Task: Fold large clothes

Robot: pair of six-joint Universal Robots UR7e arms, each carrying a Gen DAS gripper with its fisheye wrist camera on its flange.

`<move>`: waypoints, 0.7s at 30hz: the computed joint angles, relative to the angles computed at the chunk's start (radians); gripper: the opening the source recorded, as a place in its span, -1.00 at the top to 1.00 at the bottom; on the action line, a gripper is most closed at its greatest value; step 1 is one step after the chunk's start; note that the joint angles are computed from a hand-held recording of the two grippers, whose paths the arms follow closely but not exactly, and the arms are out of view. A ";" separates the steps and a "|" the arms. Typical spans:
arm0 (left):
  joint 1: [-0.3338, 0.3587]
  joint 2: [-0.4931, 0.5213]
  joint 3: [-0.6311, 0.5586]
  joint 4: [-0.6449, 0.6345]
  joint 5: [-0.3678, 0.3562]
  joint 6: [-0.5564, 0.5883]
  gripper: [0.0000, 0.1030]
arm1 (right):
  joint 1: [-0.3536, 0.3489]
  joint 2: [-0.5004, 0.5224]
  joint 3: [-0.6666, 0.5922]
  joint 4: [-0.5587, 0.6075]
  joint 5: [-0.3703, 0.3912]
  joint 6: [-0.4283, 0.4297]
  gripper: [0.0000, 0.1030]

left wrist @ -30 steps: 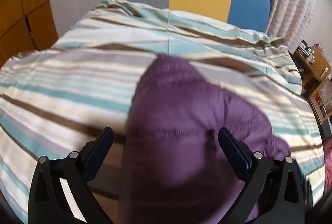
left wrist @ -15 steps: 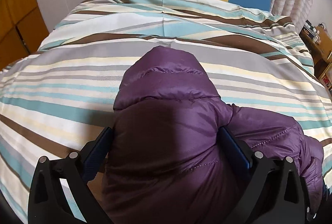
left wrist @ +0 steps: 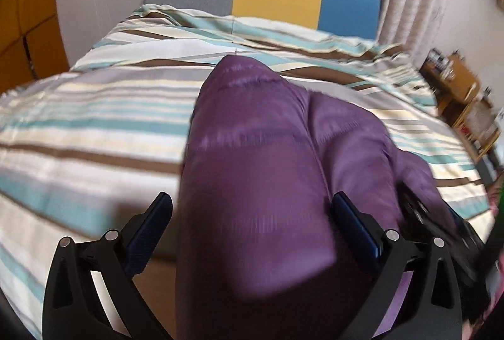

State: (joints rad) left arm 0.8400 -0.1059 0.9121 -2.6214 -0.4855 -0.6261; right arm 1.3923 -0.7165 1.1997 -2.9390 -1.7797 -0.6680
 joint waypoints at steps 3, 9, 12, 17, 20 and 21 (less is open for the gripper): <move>-0.029 -0.018 0.098 -0.125 0.004 0.050 -0.94 | -0.008 -0.021 0.016 0.023 0.028 0.017 -0.83; -0.060 -0.013 0.132 -0.139 0.056 0.153 -0.94 | -0.025 -0.128 0.142 0.030 0.069 0.054 -0.86; -0.056 -0.010 0.117 -0.099 0.059 0.187 -0.94 | -0.034 -0.182 0.240 -0.045 0.078 0.018 -0.88; -0.032 -0.007 0.122 -0.113 0.012 0.203 -0.94 | -0.024 -0.155 0.250 -0.096 -0.017 -0.045 -0.90; -0.016 -0.024 0.154 -0.164 -0.049 0.196 -0.94 | -0.025 -0.140 0.237 -0.092 -0.036 -0.045 -0.93; -0.014 -0.023 0.157 -0.179 -0.052 0.203 -0.94 | -0.025 -0.138 0.237 -0.101 -0.038 -0.050 -0.93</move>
State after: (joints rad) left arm 0.8259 -0.1290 1.0691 -2.8003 -0.5379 -0.4233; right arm 1.3671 -0.8549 1.4372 -3.0398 -1.8175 -0.7180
